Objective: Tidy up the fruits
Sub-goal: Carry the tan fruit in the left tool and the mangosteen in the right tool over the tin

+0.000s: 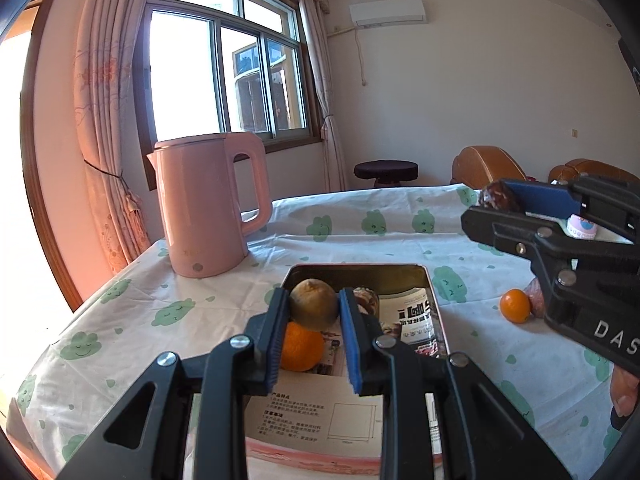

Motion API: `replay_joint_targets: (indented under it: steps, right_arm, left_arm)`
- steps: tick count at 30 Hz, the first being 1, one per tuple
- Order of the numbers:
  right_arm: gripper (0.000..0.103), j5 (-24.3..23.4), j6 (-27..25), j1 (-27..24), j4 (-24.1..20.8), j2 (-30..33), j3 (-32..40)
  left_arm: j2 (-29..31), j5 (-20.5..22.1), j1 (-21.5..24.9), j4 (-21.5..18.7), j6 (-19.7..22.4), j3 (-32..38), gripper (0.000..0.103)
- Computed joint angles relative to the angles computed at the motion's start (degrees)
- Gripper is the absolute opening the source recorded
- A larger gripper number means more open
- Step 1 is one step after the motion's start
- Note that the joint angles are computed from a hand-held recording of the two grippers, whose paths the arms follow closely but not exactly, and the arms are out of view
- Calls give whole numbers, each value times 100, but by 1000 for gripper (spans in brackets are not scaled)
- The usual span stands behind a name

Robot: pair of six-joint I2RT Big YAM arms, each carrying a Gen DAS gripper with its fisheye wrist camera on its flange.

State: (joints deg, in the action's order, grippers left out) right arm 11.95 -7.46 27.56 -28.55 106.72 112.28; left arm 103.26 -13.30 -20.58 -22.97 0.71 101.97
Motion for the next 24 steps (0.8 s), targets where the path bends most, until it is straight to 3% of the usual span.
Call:
replay_joint_targets:
  steps: [11, 24]
  right_arm:
    - [39, -45, 165, 84, -689, 599, 764]
    - [39, -319, 367, 107, -1494, 1072, 1316]
  left_arm:
    - [399, 368, 262, -920, -223, 649, 27]
    - [622, 453, 298, -1420, -168, 943, 27]
